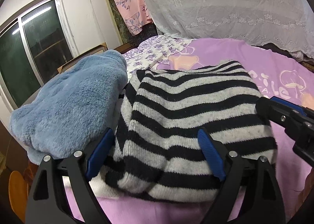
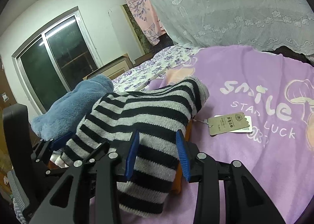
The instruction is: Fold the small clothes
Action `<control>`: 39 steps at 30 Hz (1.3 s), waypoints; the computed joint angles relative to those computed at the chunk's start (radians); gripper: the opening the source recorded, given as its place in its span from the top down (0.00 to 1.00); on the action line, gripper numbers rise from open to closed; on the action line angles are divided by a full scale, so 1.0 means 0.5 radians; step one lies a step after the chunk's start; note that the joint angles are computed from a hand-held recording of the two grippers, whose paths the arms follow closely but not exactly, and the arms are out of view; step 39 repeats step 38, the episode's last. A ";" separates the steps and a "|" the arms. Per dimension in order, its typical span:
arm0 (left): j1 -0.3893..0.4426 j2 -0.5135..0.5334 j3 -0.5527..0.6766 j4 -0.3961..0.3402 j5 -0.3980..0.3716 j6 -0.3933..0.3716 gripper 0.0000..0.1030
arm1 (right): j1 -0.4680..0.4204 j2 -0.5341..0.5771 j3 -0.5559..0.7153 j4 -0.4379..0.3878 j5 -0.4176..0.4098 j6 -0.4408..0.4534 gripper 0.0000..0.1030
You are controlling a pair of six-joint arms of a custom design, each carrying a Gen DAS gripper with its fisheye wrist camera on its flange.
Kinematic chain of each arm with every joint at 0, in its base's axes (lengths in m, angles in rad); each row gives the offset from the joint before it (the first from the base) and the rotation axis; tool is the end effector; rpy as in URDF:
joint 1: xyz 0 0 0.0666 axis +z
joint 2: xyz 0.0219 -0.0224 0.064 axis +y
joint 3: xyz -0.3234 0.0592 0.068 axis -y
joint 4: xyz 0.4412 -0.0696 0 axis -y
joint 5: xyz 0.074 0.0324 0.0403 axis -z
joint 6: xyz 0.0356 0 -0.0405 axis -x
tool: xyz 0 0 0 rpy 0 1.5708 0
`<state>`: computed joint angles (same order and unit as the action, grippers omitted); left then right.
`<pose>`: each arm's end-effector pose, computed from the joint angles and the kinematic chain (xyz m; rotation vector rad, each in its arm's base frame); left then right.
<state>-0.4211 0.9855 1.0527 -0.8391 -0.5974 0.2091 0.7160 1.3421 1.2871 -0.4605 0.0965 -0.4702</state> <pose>0.3860 -0.1514 0.3951 -0.0513 2.2073 0.3545 0.4178 0.3584 0.3826 -0.2029 2.1344 0.6123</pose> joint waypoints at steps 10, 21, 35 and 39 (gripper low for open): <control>-0.141 -0.151 -0.064 -0.065 -0.037 0.093 0.07 | 0.063 -0.195 -0.115 -0.194 0.114 0.006 0.40; -0.195 -0.209 -0.078 -0.138 -0.061 0.160 0.06 | 0.076 -0.275 -0.151 -0.302 0.152 -0.015 0.29; -0.190 -0.263 -0.110 -0.139 -0.030 0.186 0.06 | 0.063 -0.268 -0.141 -0.339 0.120 -0.044 0.24; -0.187 -0.260 -0.106 -0.150 -0.012 0.188 0.06 | 0.066 -0.271 -0.138 -0.342 0.118 -0.041 0.24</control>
